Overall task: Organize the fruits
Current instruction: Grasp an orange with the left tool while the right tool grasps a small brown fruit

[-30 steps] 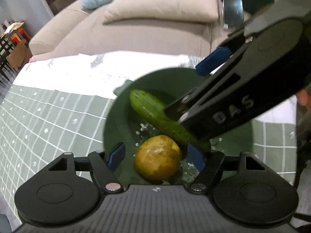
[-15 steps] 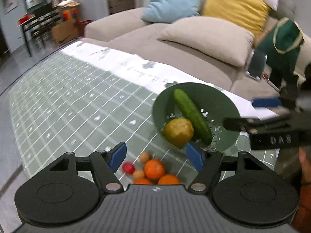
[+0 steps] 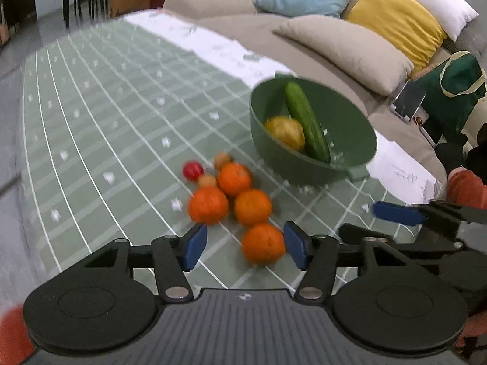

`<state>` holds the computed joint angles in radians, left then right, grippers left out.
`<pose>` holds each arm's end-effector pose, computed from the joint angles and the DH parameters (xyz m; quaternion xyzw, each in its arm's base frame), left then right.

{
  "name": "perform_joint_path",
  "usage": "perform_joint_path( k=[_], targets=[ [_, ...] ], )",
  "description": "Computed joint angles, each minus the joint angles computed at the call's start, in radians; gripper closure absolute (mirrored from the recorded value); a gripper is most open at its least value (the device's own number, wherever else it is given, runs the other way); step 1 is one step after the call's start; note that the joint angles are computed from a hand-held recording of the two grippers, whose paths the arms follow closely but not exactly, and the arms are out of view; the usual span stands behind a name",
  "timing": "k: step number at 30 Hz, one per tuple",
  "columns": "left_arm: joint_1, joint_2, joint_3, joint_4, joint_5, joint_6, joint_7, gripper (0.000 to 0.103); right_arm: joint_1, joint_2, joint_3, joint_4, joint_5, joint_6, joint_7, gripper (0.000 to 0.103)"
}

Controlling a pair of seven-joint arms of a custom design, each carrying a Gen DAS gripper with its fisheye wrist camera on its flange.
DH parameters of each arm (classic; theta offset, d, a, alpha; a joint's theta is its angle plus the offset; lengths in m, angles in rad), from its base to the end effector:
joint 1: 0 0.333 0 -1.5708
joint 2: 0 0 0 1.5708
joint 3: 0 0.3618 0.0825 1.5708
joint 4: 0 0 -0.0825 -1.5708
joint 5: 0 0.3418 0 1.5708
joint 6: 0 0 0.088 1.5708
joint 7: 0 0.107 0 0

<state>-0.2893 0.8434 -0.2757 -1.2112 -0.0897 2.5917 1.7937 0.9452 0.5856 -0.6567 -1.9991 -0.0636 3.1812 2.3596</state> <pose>0.7137 -0.3513 0.3926 -0.4552 0.8384 -0.2935 0.0617 0.6002 0.2549 0.3656 -0.5787 0.7252 -0.2340 0.2904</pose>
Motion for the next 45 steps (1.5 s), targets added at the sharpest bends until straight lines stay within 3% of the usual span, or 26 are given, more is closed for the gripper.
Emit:
perform_joint_path(
  k=[3, 6, 10, 14, 17, 20, 31, 34, 45],
  targets=[
    [0.013, 0.008, -0.021, -0.018, -0.028, 0.012, -0.002, 0.036, -0.036, 0.012, 0.052, 0.011, -0.012, 0.010, -0.035, 0.053],
    [0.019, 0.040, -0.040, 0.018, -0.055, -0.025, -0.002, 0.036, -0.086, 0.019, 0.111, 0.031, -0.023, -0.005, -0.080, 0.059],
    [-0.019, 0.068, 0.003, 0.043, -0.018, -0.023, -0.029, 0.036, -0.159, 0.031, 0.188, 0.058, -0.029, -0.015, -0.113, 0.066],
    [-0.018, 0.103, -0.007, 0.099, -0.024, -0.077, -0.038, 0.036, -0.238, 0.046, 0.269, 0.080, -0.037, -0.002, -0.159, 0.071],
    [-0.035, 0.128, 0.012, 0.146, -0.009, -0.104, -0.058, 0.036, -0.245, 0.073, 0.272, 0.109, -0.049, -0.028, -0.193, 0.075],
    [-0.038, 0.161, 0.009, 0.203, -0.011, -0.150, -0.068, 0.036, -0.296, 0.084, 0.325, 0.128, -0.043, -0.027, -0.211, 0.075],
    [-0.048, 0.226, 0.013, 0.316, -0.011, -0.233, -0.072, 0.041, -0.346, 0.127, 0.377, 0.175, -0.024, -0.008, -0.277, 0.080],
    [-0.041, 0.225, -0.001, 0.311, -0.023, -0.229, -0.048, 0.050, -0.345, 0.132, 0.378, 0.177, -0.012, 0.002, -0.289, 0.081],
    [-0.032, 0.169, -0.002, 0.213, -0.028, -0.169, -0.017, 0.052, -0.317, 0.122, 0.353, 0.169, 0.015, -0.014, -0.307, 0.082]
  ],
)
